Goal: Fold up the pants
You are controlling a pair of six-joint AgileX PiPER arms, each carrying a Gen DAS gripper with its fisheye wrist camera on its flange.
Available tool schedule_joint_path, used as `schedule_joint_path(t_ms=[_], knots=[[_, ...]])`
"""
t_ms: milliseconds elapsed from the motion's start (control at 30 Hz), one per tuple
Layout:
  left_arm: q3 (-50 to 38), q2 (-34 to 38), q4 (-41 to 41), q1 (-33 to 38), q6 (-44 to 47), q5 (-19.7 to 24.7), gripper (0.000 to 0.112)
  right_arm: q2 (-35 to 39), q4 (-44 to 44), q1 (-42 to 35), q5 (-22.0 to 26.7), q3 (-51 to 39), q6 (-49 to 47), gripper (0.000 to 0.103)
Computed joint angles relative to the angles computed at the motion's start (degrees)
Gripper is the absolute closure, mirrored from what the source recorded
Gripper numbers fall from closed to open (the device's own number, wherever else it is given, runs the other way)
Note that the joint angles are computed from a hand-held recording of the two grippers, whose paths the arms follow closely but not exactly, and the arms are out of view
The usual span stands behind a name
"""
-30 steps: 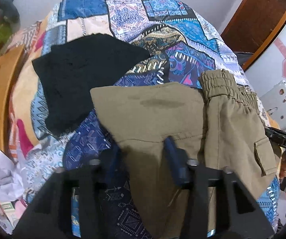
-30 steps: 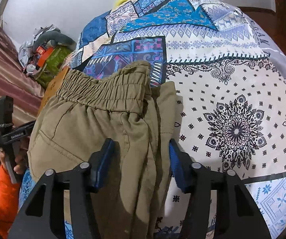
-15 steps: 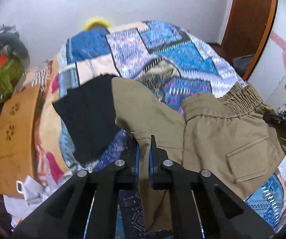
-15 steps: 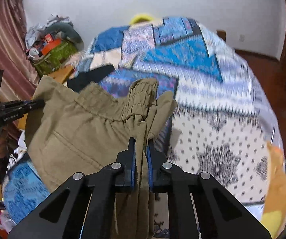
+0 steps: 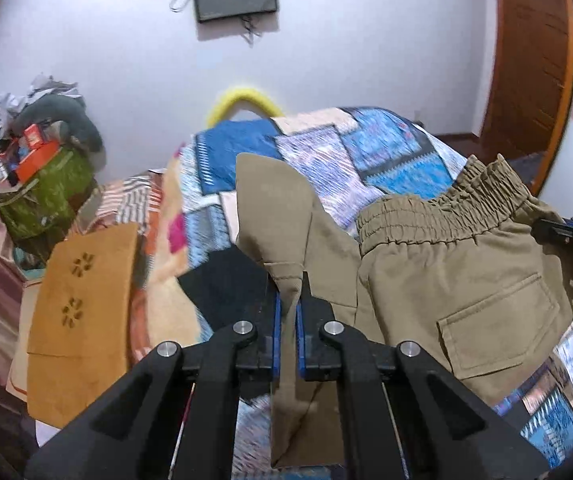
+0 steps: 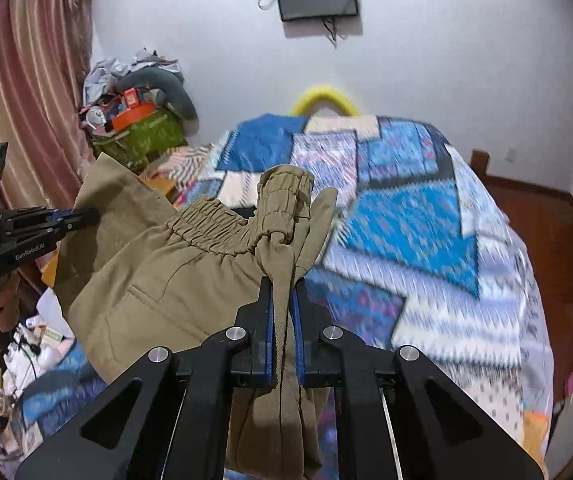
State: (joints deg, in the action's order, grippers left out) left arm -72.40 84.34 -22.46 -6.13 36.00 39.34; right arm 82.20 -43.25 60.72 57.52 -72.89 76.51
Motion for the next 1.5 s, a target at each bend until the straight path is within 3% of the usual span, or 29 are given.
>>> schedule_joint_path(t_ms=[333,567,700,867,1000,1267,1500], knots=[[-11.8,13.7,1.8,4.5,-3.3,-3.9,0.106,14.7,3.8,-10.3,-8.2,-16.0,-13.3,0.096],[-18.0,26.4,8.1,4.5,-9.7,-8.5,0.106,27.3,9.3,-14.7,-10.1,-26.1,-21.1,0.096],[-26.4,37.2,13.6,4.3,-16.6,-4.2,0.106,35.0,13.0,-16.2,-8.9,-32.3,-26.3,0.096],[-30.7,45.7,19.0,4.4,-22.1,-2.3,0.105,40.6,21.2,-18.4,-7.5,-34.7,-32.0,0.096],[-33.0,49.3,19.1,5.4,-21.7,0.4,0.094,41.2,25.3,-19.9,-6.3,-33.0,-32.9,0.090],[-27.1,46.0,23.2,5.7,-22.1,-0.2,0.086,37.1,26.7,-19.0,-3.9,-28.8,-31.9,0.072],[-14.6,32.0,15.1,7.8,-12.3,-1.4,0.086,29.6,19.9,-14.5,-3.8,-23.5,-25.7,0.070]])
